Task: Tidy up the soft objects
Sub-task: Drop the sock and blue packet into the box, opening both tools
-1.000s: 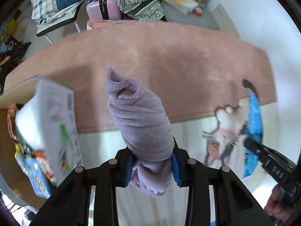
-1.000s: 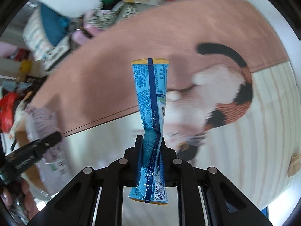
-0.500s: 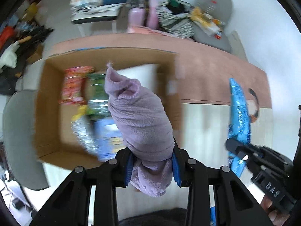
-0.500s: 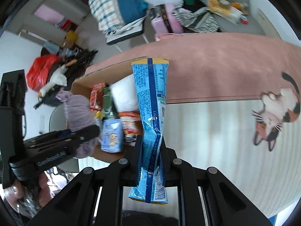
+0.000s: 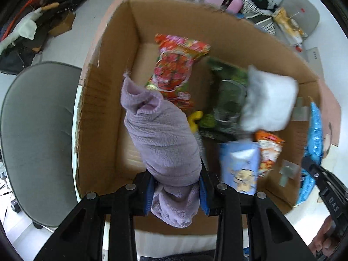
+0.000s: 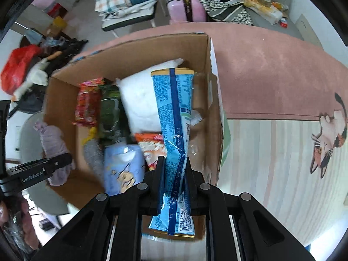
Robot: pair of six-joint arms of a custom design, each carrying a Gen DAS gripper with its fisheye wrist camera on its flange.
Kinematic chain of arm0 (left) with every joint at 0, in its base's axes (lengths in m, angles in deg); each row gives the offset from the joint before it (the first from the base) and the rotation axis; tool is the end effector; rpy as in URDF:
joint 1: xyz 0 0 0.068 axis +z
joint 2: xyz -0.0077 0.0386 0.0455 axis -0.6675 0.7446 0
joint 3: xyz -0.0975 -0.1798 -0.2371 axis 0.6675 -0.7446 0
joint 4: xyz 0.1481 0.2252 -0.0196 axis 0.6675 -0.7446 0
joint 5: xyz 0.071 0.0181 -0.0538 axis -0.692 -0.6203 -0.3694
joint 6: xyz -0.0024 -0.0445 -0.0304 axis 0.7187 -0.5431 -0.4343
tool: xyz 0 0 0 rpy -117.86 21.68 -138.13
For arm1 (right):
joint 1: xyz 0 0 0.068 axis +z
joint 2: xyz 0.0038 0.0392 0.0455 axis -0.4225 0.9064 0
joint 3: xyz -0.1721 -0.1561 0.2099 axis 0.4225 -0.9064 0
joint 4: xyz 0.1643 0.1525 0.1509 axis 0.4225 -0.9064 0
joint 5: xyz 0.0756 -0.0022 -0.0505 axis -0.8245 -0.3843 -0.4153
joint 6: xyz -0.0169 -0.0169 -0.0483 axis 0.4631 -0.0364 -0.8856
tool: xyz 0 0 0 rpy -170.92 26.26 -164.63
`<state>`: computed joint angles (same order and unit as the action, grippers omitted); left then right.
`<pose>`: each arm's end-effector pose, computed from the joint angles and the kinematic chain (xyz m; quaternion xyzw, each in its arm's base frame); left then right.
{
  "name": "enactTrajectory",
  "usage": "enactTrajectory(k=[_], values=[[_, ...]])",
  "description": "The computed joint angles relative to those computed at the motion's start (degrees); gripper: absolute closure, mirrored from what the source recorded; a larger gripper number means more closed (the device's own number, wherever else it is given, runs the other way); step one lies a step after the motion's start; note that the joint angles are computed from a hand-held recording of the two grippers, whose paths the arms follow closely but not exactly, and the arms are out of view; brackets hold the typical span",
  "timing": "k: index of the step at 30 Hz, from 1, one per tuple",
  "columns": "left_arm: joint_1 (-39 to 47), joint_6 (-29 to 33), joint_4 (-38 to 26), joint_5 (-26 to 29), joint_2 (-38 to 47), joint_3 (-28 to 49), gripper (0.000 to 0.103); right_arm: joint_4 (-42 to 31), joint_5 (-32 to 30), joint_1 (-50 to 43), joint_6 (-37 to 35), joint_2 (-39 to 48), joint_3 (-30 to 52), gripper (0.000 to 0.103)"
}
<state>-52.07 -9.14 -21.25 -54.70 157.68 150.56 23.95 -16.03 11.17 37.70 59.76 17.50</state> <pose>0.3452 -0.0668 0.2457 -0.0054 -0.9962 0.0541 0.0683 0.2903 0.2143 0.2703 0.0891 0.9942 0.0543 0.0246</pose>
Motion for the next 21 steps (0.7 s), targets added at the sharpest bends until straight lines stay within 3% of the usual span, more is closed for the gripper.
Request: enactTrajectory(k=[3,5,7,8,10,12,15,18,21], values=[[1.0,0.2,-0.7,1.1,2.0,-0.4,0.066,-1.8,1.4,0.3,0.4,3.1,1.6,0.084],[1.3,0.3,-0.6,1.6,2.4,-0.6,0.064,-2.7,0.8,0.2,1.0,4.3,2.4,0.071],[1.2,0.5,-0.6,1.3,2.1,-0.6,0.054,-2.5,0.6,0.2,1.4,3.8,2.3,0.045],[1.1,0.6,-0.4,1.0,1.7,-0.5,0.051,-2.5,0.8,0.3,1.8,3.3,2.3,0.044],[0.5,0.8,-0.3,-0.6,0.5,-0.3,0.030,-2.7,0.8,0.6,2.6,2.9,2.3,0.038],[-0.3,1.2,-0.1,-2.1,-1.1,-0.2,0.021,-3.6,1.1,1.0,2.8,2.3,2.9,0.032],[-1.3,1.3,-0.4,-3.8,-3.0,-0.3,0.017,-5.5,1.5,1.8,3.3,2.3,4.9,0.021],[-2.0,1.5,-0.8,-4.4,-5.3,-0.7,0.006,-6.5,1.5,2.9,4.1,2.0,5.9,0.012],[-2.9,1.2,1.0,-6.5,-9.3,-3.4,0.006,-5.6,0.9,4.3,5.6,0.6,5.4,0.000]])
